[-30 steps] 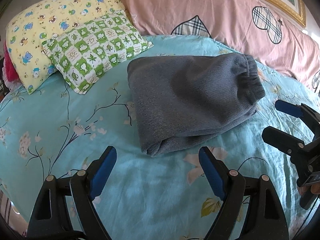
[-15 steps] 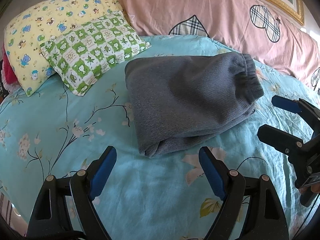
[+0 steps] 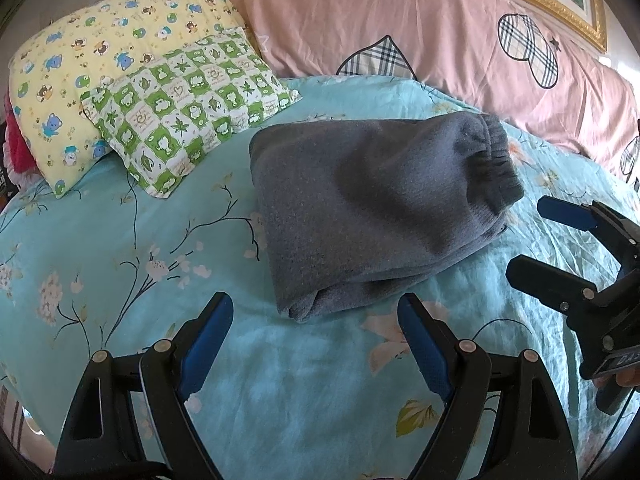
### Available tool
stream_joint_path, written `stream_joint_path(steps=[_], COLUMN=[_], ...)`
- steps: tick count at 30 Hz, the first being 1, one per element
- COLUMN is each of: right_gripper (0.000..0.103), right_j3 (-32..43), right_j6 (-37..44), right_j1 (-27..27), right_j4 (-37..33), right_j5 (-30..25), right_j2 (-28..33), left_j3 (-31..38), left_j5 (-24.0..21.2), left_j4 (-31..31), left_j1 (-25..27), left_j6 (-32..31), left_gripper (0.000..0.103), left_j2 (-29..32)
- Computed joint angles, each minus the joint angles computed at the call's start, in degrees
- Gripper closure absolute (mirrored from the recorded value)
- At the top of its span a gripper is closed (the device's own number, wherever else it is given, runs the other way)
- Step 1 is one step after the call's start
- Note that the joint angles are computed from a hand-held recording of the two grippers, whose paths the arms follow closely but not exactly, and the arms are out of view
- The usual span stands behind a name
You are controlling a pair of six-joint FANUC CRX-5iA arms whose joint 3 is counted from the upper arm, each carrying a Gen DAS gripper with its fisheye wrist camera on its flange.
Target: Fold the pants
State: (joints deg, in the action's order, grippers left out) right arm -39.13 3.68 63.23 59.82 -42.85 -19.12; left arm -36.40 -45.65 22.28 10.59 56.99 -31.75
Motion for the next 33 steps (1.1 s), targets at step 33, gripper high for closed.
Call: stream_joint_path(steps=[33], right_gripper=[0.003], right_j3=[-0.76], right_j6=[-2.39], right_j1=[-1.87], right_j4=[1.45], right_j5=[1.3], right_j2=[-0.75], left_j3=[0.75], left_j5=[4.62], left_j4=[-0.36], left_j1=[-1.45], left_j6=[1.65], left_gripper=[0.018], left_j2=[0.54])
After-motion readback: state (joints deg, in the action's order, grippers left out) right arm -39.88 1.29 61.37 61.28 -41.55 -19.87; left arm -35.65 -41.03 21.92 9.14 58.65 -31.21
